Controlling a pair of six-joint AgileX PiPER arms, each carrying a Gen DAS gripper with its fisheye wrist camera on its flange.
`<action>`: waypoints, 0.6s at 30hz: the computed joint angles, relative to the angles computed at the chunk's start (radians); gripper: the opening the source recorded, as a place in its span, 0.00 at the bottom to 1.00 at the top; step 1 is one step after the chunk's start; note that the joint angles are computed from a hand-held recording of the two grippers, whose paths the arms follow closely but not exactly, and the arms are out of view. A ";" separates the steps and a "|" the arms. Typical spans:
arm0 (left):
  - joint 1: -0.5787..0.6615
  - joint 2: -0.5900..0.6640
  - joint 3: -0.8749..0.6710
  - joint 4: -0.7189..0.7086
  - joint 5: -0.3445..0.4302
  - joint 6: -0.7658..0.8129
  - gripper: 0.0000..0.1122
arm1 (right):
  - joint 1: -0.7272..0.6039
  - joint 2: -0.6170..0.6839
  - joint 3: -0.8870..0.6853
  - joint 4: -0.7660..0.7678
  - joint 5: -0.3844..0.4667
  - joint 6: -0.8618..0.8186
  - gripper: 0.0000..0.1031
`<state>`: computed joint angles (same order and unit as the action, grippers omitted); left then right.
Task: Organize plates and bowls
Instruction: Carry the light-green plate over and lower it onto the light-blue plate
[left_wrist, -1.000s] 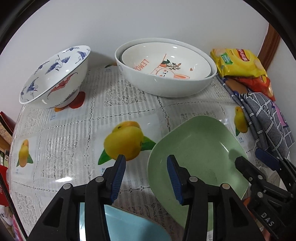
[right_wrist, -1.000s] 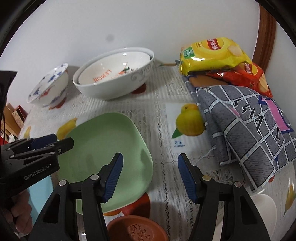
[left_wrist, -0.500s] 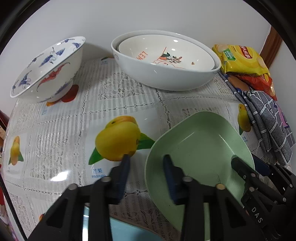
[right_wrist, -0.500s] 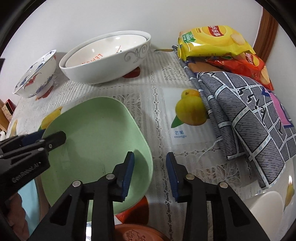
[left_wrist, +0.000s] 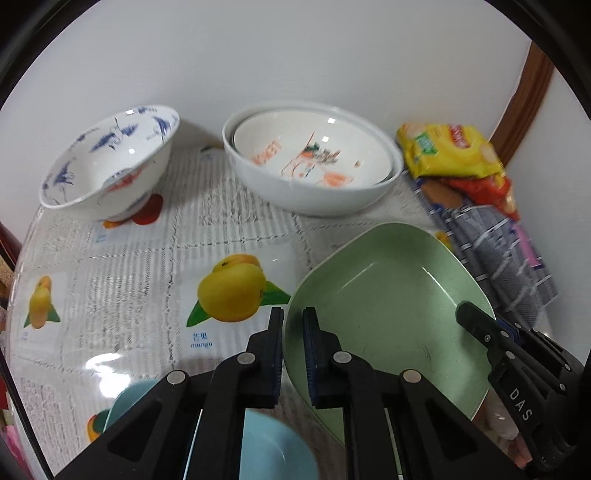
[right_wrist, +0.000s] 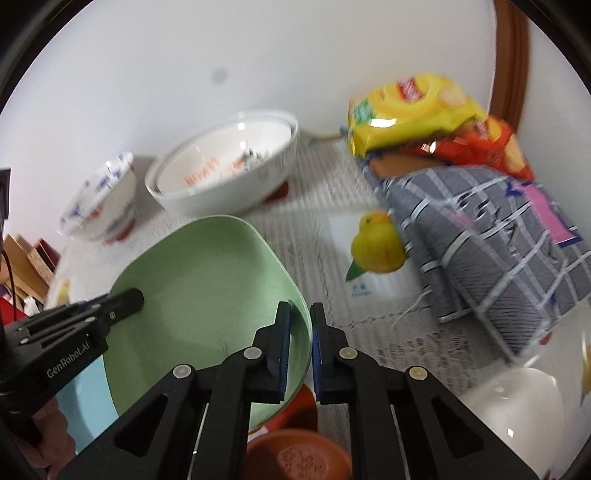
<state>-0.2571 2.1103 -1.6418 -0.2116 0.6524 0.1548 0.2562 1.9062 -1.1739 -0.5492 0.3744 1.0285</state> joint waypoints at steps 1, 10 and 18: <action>0.000 -0.032 0.026 -0.010 -0.003 0.009 0.09 | 0.008 -0.028 0.014 -0.019 0.009 0.026 0.09; -0.017 -0.316 0.292 0.006 -0.043 0.005 0.09 | 0.092 -0.276 0.160 -0.055 0.095 0.147 0.09; -0.026 -0.542 0.514 -0.015 -0.062 0.003 0.09 | 0.251 -0.511 0.331 -0.160 0.210 0.372 0.09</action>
<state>-0.2834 1.5684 -1.1278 -0.2262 0.5905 0.1576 0.5069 1.3947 -0.8431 -0.7091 0.5842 1.4000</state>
